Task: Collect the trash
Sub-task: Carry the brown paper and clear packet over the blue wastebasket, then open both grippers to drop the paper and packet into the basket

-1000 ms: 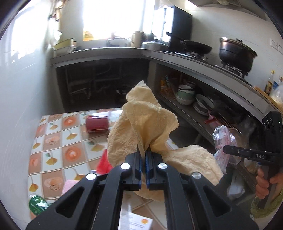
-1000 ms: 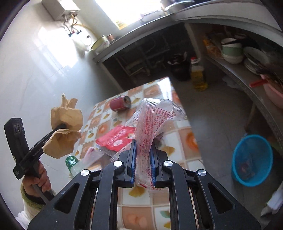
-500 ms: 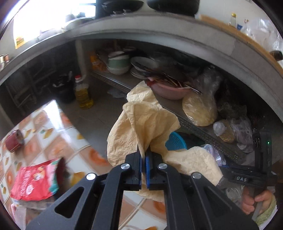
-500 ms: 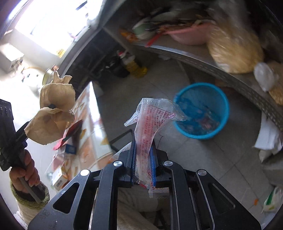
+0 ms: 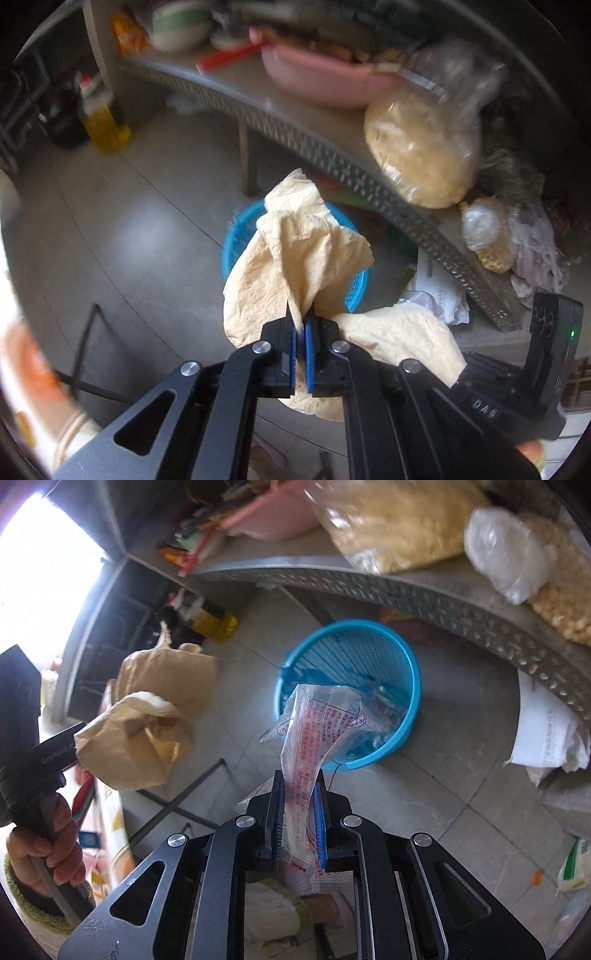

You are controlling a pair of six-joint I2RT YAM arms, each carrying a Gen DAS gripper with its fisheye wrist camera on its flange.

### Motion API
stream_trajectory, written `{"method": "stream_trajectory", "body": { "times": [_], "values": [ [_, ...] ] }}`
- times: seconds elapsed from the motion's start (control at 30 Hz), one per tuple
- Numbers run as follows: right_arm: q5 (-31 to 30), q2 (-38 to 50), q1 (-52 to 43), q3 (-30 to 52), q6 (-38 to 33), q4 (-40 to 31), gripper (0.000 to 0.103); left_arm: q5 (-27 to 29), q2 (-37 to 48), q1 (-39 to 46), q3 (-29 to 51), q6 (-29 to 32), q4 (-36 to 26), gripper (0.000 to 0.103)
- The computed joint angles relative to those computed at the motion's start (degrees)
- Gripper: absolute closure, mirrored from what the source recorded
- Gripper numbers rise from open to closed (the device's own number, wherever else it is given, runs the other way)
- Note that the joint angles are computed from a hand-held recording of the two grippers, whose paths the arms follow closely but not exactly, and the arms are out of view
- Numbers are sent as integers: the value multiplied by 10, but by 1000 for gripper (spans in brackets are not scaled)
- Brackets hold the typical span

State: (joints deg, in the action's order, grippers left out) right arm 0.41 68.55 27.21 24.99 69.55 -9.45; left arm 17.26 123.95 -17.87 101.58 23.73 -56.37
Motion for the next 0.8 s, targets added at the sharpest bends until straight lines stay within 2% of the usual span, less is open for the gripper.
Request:
{"method": "stream_trajectory", "body": {
  "times": [0.17, 0.23, 0.27, 0.3, 0.33, 0.4, 0.53, 0.63, 0.8],
  "values": [
    [-47, 131, -66, 30, -43, 70, 88, -8, 136, -28, 129, -49, -45, 99],
    [-52, 181, -85, 53, -62, 82, 82, 5, 199, -34, 210, -69, -87, 93],
    [-58, 216, -99, 70, -77, 91, 81, 9, 234, -37, 262, -82, -116, 78],
    [-64, 248, -113, 82, -84, 106, 75, 18, 252, -36, 288, -96, -126, 59],
    [-73, 276, -124, 88, -93, 127, 71, 30, 258, -34, 297, -106, -123, 54],
    [-76, 332, -141, 113, -112, 142, 63, 42, 247, -32, 279, -117, -96, 46],
    [-81, 398, -157, 139, -109, 148, 58, 74, 215, -16, 244, -123, -85, 45],
    [-45, 382, -145, 128, -105, 137, 51, 92, 172, -1, 208, -109, -69, 45],
    [48, 286, -95, 74, -79, 100, 50, 128, 80, 30, 151, -75, -64, 43]
  ]
}}
